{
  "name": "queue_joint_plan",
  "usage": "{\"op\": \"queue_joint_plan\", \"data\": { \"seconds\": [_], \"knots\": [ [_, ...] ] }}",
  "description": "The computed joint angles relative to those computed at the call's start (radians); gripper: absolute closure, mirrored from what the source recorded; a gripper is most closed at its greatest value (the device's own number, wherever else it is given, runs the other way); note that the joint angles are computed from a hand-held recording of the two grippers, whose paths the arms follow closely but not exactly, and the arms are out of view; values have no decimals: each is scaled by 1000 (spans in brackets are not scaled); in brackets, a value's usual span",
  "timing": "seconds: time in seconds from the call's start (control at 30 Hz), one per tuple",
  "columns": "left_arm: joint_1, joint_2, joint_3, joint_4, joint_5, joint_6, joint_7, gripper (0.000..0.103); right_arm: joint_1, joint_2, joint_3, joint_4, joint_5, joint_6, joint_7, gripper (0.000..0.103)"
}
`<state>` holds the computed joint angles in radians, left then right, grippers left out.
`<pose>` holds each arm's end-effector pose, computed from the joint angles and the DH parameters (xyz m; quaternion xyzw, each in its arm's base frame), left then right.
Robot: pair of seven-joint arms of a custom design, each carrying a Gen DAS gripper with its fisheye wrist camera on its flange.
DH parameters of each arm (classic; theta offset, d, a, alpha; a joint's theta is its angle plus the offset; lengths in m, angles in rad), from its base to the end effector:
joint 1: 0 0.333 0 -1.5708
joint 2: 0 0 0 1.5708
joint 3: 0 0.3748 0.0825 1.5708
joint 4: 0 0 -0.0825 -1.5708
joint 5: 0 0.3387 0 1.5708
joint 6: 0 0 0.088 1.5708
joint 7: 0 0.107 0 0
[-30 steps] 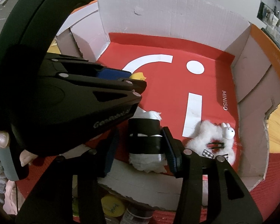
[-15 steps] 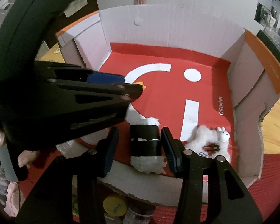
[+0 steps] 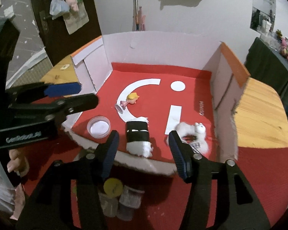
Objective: Organize objects
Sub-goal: 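Open left tool to set doll in box while right tool releases cylinder, then withdraw left tool from box while right tool moves toward green fuzzy ball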
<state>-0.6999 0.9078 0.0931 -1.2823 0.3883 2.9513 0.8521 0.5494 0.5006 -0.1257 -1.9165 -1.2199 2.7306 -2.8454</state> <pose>0.6284 -0.5031 0.3483 -0.5454 0.7446 -0.3429 0.1746 0.5611 0.3028 0.3321 -0.5419 0.7630 -0.2696 0.2268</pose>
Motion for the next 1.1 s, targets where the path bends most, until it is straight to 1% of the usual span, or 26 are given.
{"op": "queue_joint_plan", "data": {
  "seconds": [0.03, 0.1, 0.13, 0.17, 0.2, 0.23, 0.3, 0.4, 0.47, 0.53, 0.6, 0.67, 0.73, 0.77, 0.83, 0.87, 0.97, 1.03, 1.1],
  "knots": [
    [-33, -16, 48, -39, 15, 30, -39, 46, 11, -12, -5, -12, -14, -6, 19, 49],
    [-81, -42, 115, -102, 38, 80, -93, 44, 30, -41, -5, -39, -50, -30, 64, 49],
    [-102, -55, 141, -137, 44, 110, -117, 42, 32, -51, 3, -48, -63, -42, 81, 49],
    [-114, -62, 156, -159, 45, 130, -130, 41, 34, -61, 10, -57, -80, -55, 98, 47],
    [-133, -73, 179, -191, 43, 157, -146, 39, 39, -76, 19, -69, -100, -74, 120, 44],
    [-161, -83, 214, -224, 39, 182, -165, 38, 39, -86, 30, -77, -114, -93, 134, 41],
    [-213, -94, 277, -276, 19, 225, -185, 38, 42, -108, 53, -93, -135, -140, 155, 38],
    [-269, -110, 337, -342, -21, 270, -189, 35, 38, -145, 97, -121, -146, -194, 161, 37],
    [-328, -111, 404, -386, -54, 303, -195, 31, 34, -157, 120, -131, -141, -226, 156, 32],
    [-398, -106, 481, -431, -93, 336, -201, 28, 41, -166, 139, -142, -143, -270, 166, 31],
    [-444, -103, 523, -470, -130, 359, -195, 27, 41, -170, 153, -152, -154, -283, 189, 31],
    [-461, -106, 530, -498, -161, 382, -181, 24, 40, -171, 163, -164, -174, -283, 234, 31],
    [-483, -105, 541, -526, -194, 400, -166, 22, 43, -167, 172, -174, -191, -291, 278, 28],
    [-498, -101, 552, -535, -211, 400, -158, 21, 43, -164, 175, -177, -198, -294, 293, 26],
    [-529, -92, 574, -552, -247, 402, -141, 19, 49, -153, 182, -180, -207, -308, 321, 25],
    [-538, -90, 577, -560, -263, 405, -132, 18, 50, -149, 185, -181, -208, -311, 331, 25],
    [-537, -91, 554, -578, -297, 419, -100, 17, 51, -134, 188, -192, -236, -295, 400, 24],
    [-528, -90, 530, -582, -317, 421, -77, 14, 53, -122, 189, -200, -247, -295, 441, 24],
    [-522, -87, 512, -584, -338, 421, -53, 14, 54, -109, 191, -205, -252, -295, 473, 24]
  ]
}}
